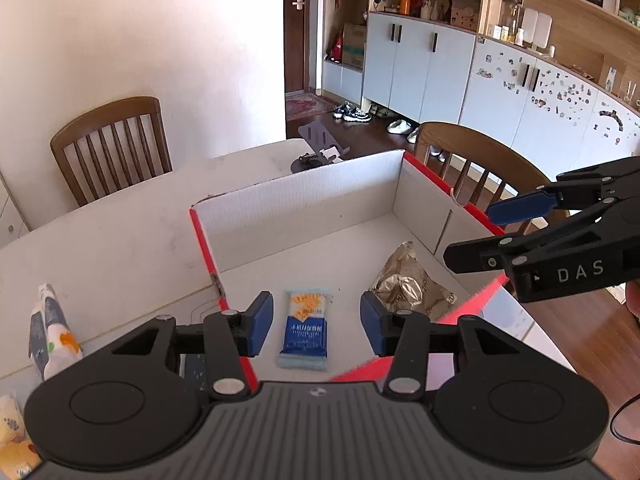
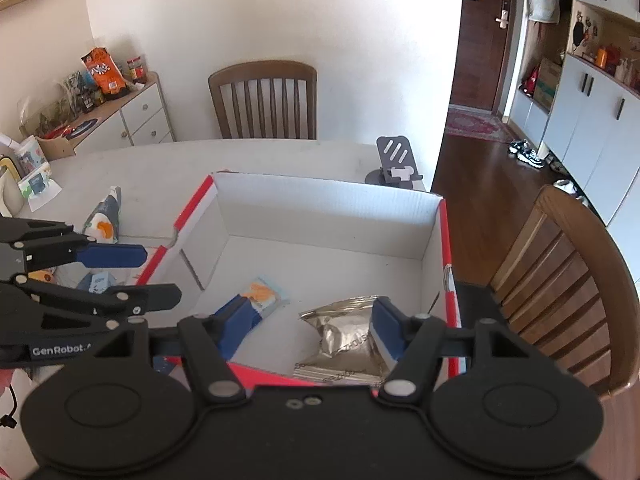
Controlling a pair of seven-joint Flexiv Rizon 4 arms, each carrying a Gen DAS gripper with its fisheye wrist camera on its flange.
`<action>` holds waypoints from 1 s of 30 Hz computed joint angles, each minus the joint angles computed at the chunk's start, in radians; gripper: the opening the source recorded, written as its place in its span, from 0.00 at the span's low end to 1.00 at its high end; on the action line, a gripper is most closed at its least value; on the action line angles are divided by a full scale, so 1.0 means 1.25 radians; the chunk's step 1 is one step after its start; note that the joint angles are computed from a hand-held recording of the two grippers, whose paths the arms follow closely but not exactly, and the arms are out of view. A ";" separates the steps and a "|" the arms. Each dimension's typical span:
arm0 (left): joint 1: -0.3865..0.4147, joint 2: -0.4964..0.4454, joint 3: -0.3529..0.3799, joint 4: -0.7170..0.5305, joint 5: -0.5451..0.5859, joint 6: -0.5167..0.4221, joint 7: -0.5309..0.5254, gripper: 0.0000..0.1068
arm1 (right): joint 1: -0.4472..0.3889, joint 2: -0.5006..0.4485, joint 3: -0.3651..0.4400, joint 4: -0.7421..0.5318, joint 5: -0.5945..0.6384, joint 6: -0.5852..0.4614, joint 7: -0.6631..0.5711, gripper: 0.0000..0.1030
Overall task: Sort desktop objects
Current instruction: 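Move both tools back from the red box toward the remaining table items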
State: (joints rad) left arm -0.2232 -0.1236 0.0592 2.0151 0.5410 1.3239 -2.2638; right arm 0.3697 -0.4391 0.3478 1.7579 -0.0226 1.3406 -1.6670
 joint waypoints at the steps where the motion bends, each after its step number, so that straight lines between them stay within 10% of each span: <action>1: 0.003 0.006 -0.001 0.014 -0.011 0.011 0.007 0.44 | 0.009 0.006 -0.009 0.011 -0.005 0.008 0.011 0.65; 30: 0.226 0.402 -0.051 0.450 -0.178 0.097 0.206 0.53 | 0.196 0.035 -0.062 0.140 -0.236 0.191 0.296 0.68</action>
